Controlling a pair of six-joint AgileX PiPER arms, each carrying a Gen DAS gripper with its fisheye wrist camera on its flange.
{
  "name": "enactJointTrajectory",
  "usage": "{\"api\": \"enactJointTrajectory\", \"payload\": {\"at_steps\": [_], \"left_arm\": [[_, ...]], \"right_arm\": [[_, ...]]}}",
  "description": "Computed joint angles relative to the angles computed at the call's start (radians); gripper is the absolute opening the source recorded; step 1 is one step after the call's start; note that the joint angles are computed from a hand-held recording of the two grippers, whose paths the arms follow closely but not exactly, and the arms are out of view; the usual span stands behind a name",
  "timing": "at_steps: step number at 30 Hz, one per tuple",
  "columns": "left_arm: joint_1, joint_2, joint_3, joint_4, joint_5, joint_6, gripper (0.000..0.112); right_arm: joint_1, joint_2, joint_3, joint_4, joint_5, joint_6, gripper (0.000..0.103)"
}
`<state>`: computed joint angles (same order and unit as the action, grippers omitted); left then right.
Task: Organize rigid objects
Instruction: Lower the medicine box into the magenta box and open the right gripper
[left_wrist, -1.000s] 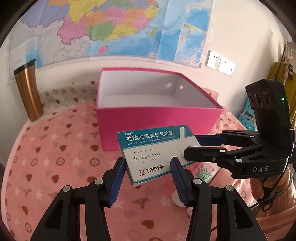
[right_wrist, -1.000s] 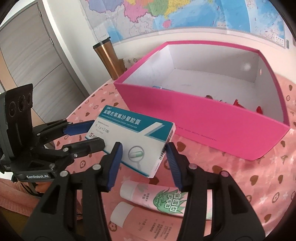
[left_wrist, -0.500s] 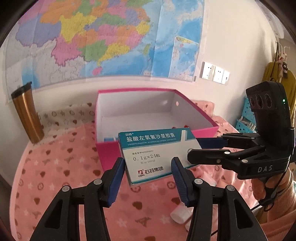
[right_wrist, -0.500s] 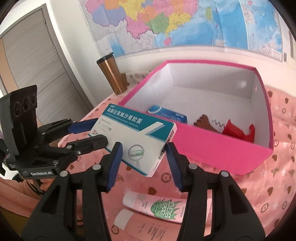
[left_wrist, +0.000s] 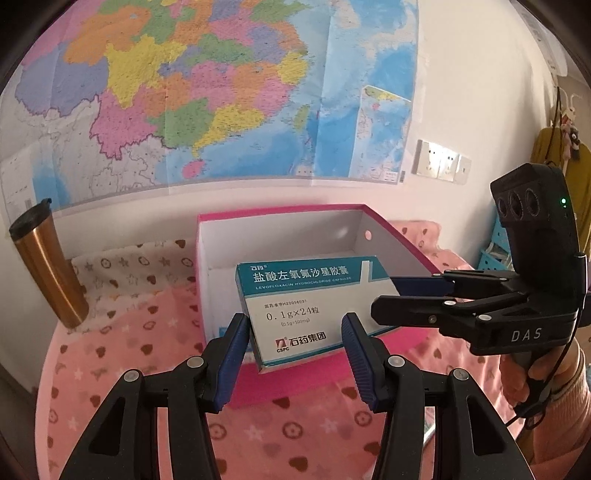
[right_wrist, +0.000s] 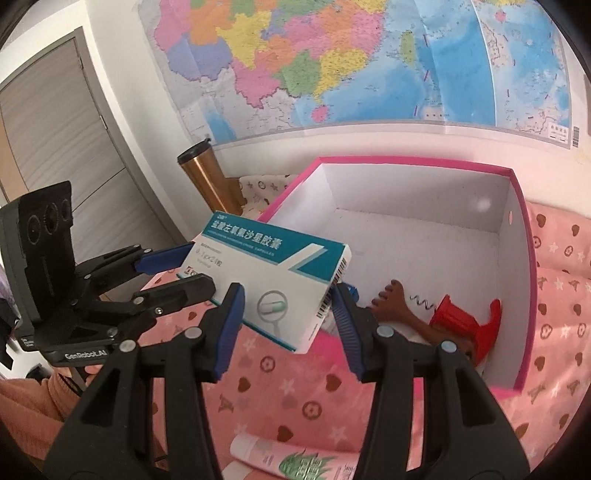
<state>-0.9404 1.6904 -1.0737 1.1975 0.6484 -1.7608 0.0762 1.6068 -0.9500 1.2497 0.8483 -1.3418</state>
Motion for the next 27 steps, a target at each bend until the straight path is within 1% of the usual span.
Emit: {"api": "enactJointTrajectory", "payload": {"at_steps": [4, 7, 12, 15, 20, 27], "left_arm": [[0.038, 0.022, -0.025, -0.032, -0.019, 0.047, 0.052], [0.068, 0.038, -0.033, -0.052, -0.047, 0.069, 0.052], [0.111, 0.064, -0.043, -0.094, -0.082, 0.107, 0.052], [0.134, 0.09, -0.06, -0.139, -0.094, 0.156, 0.052], [0.156, 0.123, -0.081, -0.197, -0.093, 0.212, 0.052], [0.157, 0.136, -0.102, -0.212, -0.053, 0.223, 0.052]], "right_arm": [[0.022, 0.047, -0.047, -0.014, -0.023, 0.032, 0.052], [0.037, 0.087, -0.082, -0.028, -0.035, 0.063, 0.052], [0.053, 0.131, -0.119, -0.059, -0.044, 0.103, 0.052], [0.064, 0.162, -0.148, -0.088, -0.05, 0.137, 0.052], [0.085, 0.217, -0.197, -0.139, -0.055, 0.195, 0.052], [0.114, 0.292, -0.261, -0.189, -0.048, 0.262, 0.052]]}}
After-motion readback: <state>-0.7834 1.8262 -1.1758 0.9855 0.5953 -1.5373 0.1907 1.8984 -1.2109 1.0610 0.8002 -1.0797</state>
